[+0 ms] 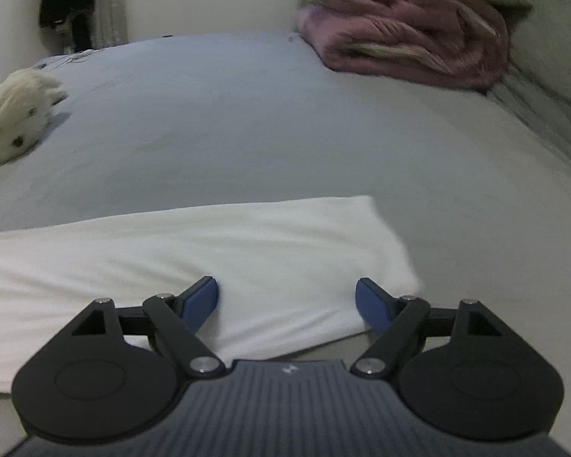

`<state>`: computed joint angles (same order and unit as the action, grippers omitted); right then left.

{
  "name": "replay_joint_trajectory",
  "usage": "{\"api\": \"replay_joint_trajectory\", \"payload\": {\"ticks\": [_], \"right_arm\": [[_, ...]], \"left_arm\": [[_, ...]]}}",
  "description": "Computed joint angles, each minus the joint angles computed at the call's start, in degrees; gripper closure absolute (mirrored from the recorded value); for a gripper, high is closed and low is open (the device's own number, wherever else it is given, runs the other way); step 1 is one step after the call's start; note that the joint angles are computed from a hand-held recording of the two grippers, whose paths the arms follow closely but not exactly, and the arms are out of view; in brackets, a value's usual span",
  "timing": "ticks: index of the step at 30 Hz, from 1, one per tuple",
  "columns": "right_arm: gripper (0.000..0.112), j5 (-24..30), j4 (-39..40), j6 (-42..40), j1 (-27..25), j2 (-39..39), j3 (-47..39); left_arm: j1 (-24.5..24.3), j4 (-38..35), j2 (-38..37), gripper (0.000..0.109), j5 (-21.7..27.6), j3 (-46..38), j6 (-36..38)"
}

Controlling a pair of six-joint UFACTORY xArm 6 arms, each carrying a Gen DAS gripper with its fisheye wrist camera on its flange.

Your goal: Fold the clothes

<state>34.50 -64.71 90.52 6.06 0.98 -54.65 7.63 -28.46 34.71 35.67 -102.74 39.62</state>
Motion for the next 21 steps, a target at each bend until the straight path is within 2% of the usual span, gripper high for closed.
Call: {"api": "replay_joint_trajectory", "payload": {"ticks": [4, 6, 7, 9, 11, 12, 14, 18, 21], "right_arm": [[0.033, 8.6, 3.0, 0.5, -2.0, -5.3, 3.4], [0.033, 8.4, 4.1, 5.4, -4.1, -10.0, 7.8], [0.033, 5.2, 3.4, 10.0, -5.7, -13.3, 11.3], [0.036, -4.7, 0.6, 19.1, -10.0, -19.1, 18.1], [0.04, -15.6, -4.3, 27.1, -14.4, -21.7, 22.5], [0.041, -19.4, -8.2, 31.3, -15.6, -21.5, 23.1], [0.042, -22.6, -15.7, 37.6, -15.6, -20.3, 22.4], [0.044, -22.6, -19.5, 39.0, -13.0, -17.5, 19.9], [0.044, -24.1, -27.5, 48.3, -13.6, -16.0, 18.2]], "left_arm": [[-0.1, 0.6, 0.0, 0.041, -0.1, 0.0, -0.5], [-0.2, 1.3, -0.1, 0.041, -0.4, 0.1, -1.1], [-0.3, 1.8, -0.2, 0.041, -0.8, 0.2, -1.6], [-0.4, 2.5, -0.3, 0.041, -1.5, 0.5, -2.4], [-0.6, 2.6, -0.6, 0.041, -2.2, 1.1, -2.7], [-0.6, 2.7, -0.7, 0.041, -2.5, 1.3, -2.9], [-0.8, 2.7, -1.1, 0.041, -3.4, 1.9, -2.7], [-1.4, 2.4, -2.1, 0.041, -6.6, 4.0, -0.7], [-1.9, 2.3, -2.7, 0.041, -9.5, 5.6, 0.3]]}}
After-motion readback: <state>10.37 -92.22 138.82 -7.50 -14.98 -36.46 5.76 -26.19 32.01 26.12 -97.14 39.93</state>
